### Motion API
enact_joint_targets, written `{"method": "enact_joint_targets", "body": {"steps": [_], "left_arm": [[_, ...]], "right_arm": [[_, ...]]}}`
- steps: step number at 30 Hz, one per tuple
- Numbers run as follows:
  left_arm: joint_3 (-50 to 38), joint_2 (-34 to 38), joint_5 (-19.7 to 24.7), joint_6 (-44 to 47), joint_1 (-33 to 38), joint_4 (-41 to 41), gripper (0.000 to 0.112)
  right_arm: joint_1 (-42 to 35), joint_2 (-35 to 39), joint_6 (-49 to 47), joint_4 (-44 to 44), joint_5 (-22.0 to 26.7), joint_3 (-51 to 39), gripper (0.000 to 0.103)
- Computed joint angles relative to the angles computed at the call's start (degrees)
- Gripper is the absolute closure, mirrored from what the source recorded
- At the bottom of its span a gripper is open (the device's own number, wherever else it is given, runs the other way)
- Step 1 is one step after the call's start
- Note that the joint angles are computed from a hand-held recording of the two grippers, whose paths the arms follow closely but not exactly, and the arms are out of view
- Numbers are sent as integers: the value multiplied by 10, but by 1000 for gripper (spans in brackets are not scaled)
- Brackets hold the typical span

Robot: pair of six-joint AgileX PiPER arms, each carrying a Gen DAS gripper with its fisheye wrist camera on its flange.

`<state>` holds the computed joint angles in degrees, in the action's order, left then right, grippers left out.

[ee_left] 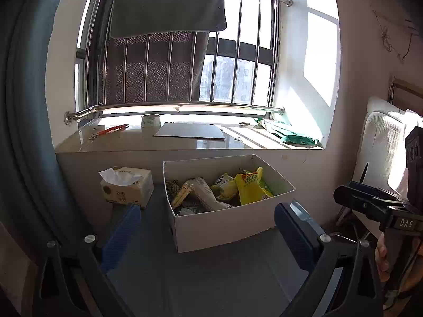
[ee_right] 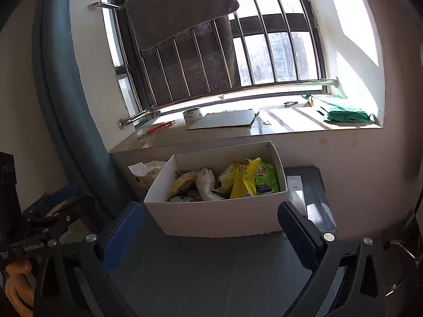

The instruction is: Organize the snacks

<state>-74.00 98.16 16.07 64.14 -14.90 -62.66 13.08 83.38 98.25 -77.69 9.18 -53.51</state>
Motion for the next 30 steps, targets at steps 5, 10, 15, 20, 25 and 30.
{"method": "enact_joint_targets", "body": {"steps": [5,10,15,20,25,30], "left_arm": [[126,-83,-31,66,-13,-67,9],[182,-127,-39,114,-22,-118,9],[177,-131,-25,96,-26,-107,9],[185,-138,-62,93,-44,-98,9],[178,-132,-36,81,-34,-91,9],[179,-132,-34,80,-33,-89,9]], "right_arm": [[80,-77,117,-70,79,95,0],[161,-115,112,-73,151,132,0],[200,-121,90,-64,220,127,0],[181,-122,99,-68,207,131,0],[176,-124,104,-72,197,135,0],[176,-121,104,-76,193,134,0]]}}
